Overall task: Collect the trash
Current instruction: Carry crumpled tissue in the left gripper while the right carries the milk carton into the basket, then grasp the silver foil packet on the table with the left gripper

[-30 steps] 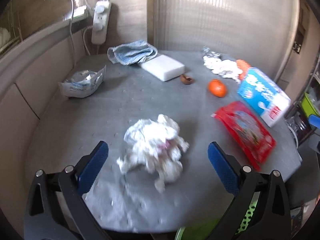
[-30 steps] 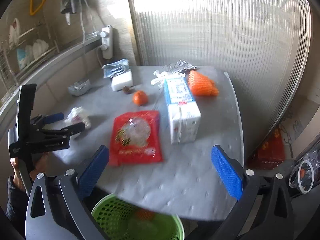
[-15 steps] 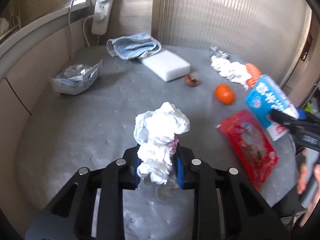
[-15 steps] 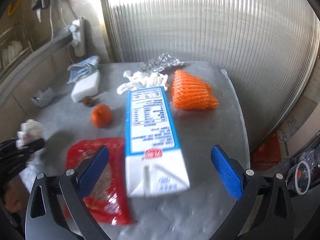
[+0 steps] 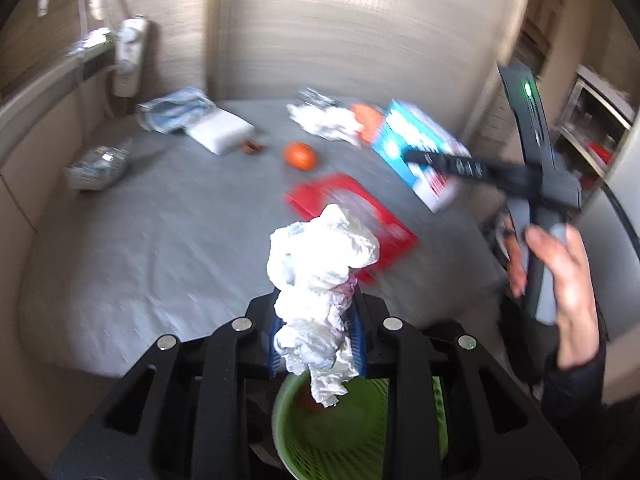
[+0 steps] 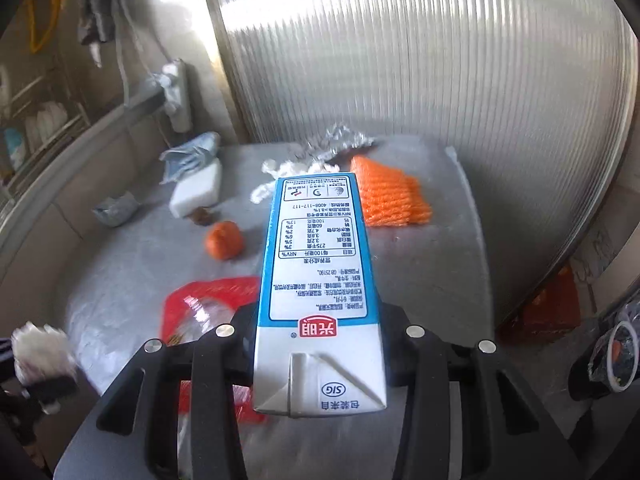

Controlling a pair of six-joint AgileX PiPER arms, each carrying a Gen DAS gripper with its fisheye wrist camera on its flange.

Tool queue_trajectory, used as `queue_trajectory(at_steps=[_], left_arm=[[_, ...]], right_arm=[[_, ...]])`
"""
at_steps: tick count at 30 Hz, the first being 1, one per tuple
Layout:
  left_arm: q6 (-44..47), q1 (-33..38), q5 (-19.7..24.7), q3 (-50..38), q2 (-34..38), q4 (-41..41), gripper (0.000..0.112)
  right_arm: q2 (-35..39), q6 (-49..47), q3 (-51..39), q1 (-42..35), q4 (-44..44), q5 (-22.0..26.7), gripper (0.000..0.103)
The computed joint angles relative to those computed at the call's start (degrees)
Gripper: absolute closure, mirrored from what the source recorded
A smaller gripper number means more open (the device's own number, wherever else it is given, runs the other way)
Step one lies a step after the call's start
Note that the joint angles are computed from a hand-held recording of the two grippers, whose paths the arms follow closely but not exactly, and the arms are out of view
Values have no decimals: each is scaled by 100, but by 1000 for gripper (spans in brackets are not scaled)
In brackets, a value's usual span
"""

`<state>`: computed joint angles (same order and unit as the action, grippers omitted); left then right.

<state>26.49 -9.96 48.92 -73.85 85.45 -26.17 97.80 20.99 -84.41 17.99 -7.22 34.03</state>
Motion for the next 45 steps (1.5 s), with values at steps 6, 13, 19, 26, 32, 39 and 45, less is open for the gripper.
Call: queue_trajectory(at_steps=[6,13,19,26,32,39,45], left_arm=[[410,-438,449,1006,-847,-99,84],[128,-1046,386,2091,-1575,168,83],[-351,-1420,187,2551,-1714,452,72],[-596,-1569,12,2644,-1639,766,39],[-654,-1293,49,2492,-1666,748,31],[-1073,-1068,-245,2126,-1753,1037,22],[-1474,-951,-557,1523,-1597,1381,17]], right_arm=[[-1658,206,1477,495,-88,-4,61],[-2948,1391,3053,1773,-443,429,61],[-2993,1719,3819,2438,-104,266,59],[-2670,1633,3957,2490,26,36,25],[-2806,1899,3812,2399,-424,158,11],[-2778,3160,3309,2721,-2106,817,2],[-2454,4240,2710,3244,-3816,1899,2]])
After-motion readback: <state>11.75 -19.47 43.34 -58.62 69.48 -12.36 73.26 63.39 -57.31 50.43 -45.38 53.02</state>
